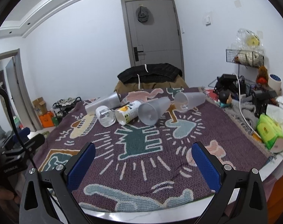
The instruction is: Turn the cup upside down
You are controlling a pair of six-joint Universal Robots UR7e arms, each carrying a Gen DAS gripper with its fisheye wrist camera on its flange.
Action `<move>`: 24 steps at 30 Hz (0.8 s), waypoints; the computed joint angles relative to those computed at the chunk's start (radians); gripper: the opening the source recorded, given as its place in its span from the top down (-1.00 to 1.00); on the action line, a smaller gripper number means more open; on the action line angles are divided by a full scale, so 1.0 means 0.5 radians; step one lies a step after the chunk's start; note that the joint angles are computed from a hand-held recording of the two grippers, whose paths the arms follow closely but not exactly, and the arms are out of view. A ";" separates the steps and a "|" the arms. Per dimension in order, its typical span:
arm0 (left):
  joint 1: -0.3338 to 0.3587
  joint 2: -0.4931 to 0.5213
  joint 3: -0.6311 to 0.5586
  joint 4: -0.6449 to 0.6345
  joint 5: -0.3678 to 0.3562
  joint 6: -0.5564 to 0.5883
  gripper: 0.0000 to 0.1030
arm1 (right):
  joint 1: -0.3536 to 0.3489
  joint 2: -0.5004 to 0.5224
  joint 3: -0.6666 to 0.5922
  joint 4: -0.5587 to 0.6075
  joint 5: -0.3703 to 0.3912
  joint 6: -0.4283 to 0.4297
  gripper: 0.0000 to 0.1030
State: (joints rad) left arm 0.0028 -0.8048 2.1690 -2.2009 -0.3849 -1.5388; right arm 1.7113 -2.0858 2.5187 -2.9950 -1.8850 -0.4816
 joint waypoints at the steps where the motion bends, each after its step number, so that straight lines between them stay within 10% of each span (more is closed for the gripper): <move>1: 0.014 -0.002 -0.002 -0.027 0.005 0.036 -0.99 | 0.013 0.017 -0.002 -0.023 -0.021 -0.012 -1.00; 11: 0.170 0.056 -0.074 -0.322 0.107 0.500 -0.99 | 0.080 0.245 -0.073 -0.169 -0.091 0.041 -1.00; 24: 0.456 0.255 -0.327 -0.770 0.073 1.343 -0.99 | -0.192 0.336 -0.111 -0.352 0.207 0.079 -1.00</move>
